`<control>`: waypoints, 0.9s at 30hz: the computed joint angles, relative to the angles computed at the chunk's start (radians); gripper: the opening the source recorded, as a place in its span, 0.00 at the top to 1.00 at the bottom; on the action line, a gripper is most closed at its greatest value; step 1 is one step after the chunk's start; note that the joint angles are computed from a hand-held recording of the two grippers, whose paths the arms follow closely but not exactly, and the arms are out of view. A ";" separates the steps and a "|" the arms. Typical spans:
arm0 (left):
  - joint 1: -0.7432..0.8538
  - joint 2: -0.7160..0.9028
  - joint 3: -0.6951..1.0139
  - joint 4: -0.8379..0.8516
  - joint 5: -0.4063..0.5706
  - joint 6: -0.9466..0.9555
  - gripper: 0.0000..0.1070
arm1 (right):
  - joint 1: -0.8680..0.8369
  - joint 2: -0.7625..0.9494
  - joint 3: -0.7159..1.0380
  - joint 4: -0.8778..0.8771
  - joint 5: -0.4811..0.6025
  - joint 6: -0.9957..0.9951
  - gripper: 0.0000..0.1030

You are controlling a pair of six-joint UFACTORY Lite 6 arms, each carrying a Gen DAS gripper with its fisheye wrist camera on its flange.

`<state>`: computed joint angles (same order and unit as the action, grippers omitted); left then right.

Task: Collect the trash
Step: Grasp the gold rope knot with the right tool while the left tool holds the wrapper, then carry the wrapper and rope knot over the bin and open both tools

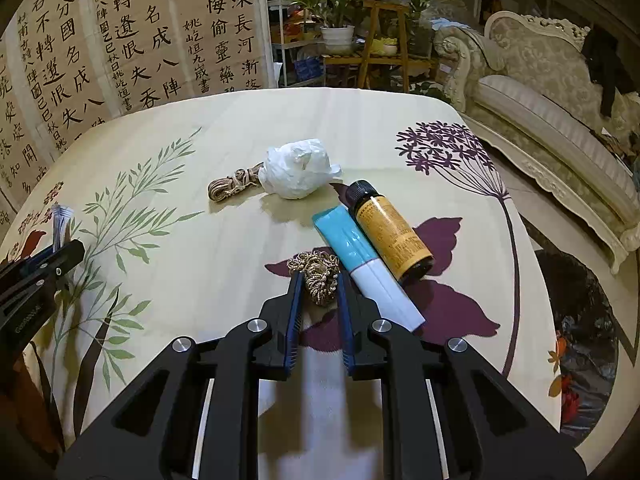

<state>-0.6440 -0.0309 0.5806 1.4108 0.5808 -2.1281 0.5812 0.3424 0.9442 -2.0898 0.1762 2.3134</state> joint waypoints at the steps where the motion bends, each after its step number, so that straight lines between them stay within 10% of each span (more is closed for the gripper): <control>1: -0.006 0.002 0.002 -0.003 0.006 0.001 0.76 | -0.001 -0.010 -0.012 -0.018 0.001 0.019 0.84; 27: -0.337 0.203 0.264 -0.137 0.122 0.011 0.76 | -0.220 -0.428 -0.448 -0.451 0.033 0.415 0.84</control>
